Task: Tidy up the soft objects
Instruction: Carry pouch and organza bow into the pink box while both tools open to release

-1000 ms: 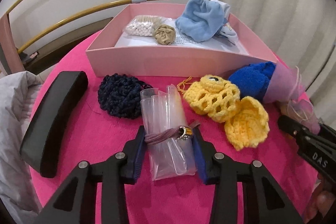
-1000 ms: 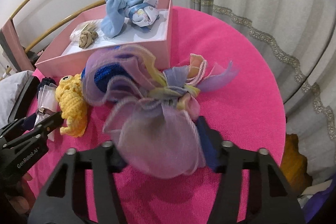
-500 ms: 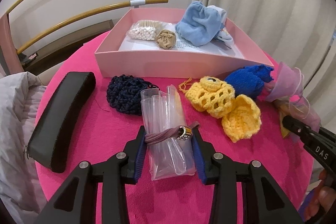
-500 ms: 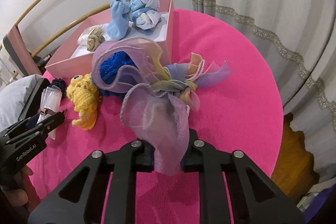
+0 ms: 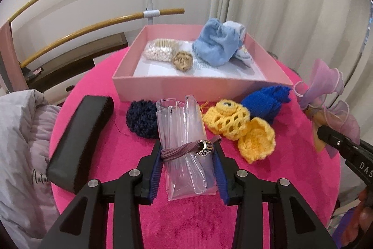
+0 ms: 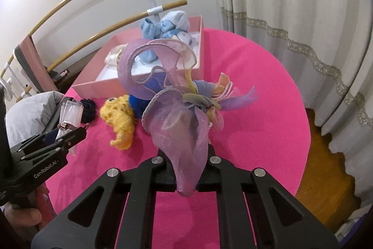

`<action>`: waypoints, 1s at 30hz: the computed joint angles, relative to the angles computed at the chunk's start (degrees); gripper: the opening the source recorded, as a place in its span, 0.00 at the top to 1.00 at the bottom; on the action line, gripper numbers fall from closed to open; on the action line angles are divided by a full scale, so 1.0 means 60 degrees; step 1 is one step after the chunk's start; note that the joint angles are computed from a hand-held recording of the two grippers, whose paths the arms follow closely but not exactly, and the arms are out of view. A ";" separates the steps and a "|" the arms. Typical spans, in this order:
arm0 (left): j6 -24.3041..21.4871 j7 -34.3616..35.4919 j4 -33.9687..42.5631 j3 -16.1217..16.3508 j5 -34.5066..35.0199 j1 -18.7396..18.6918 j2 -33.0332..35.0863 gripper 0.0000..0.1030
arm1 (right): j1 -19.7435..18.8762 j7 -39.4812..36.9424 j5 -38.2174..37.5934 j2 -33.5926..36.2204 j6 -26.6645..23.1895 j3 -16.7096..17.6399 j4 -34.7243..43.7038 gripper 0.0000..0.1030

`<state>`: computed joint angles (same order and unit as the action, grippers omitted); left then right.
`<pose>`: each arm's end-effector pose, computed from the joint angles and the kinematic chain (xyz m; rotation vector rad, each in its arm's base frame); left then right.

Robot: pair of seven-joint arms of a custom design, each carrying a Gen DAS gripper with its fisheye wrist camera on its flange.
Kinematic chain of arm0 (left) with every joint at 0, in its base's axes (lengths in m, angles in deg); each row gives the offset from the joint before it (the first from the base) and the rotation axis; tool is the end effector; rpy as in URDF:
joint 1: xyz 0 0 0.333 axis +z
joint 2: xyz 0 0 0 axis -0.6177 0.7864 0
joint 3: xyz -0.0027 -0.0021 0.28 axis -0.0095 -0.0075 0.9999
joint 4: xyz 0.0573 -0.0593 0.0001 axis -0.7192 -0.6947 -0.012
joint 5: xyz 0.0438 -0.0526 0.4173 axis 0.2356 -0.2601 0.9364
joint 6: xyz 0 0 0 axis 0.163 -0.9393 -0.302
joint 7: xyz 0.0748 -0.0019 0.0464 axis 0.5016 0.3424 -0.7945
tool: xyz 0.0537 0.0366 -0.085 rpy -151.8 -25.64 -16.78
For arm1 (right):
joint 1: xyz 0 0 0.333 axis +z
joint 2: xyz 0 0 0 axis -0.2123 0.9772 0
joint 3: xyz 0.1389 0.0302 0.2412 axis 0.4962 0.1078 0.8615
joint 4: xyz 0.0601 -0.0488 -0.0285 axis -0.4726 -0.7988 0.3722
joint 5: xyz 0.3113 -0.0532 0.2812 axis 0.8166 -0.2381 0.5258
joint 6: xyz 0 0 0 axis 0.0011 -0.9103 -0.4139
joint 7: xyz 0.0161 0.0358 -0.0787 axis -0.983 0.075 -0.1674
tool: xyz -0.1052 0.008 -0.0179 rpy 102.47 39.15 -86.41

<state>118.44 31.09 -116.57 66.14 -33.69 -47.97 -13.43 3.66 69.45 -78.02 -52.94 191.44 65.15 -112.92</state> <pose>0.4659 -0.2727 0.4298 -1.7575 1.9171 -0.8116 0.3982 0.2964 0.4235 -1.7293 1.6921 -0.4539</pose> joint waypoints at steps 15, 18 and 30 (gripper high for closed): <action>-0.0091 0.0069 0.0884 -0.0026 0.0543 0.0521 -0.0264 0.64 | -0.0120 -0.0372 -0.1098 0.0870 -0.0336 0.0144 0.2015 0.92; -0.0393 0.0744 0.1355 0.0257 0.0253 0.0349 -0.0003 0.64 | 0.0025 -0.0602 -0.1289 0.1383 -0.0391 -0.0053 0.2676 0.92; -0.0675 0.0734 0.3929 0.0688 0.1246 0.0266 0.2206 0.64 | 0.1281 -0.3244 0.0715 0.3912 -0.0777 -0.1314 0.5594 0.92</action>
<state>114.39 35.50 -93.00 70.27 -26.22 -46.38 -0.20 11.34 49.99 -73.73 -29.47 186.77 57.27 -79.36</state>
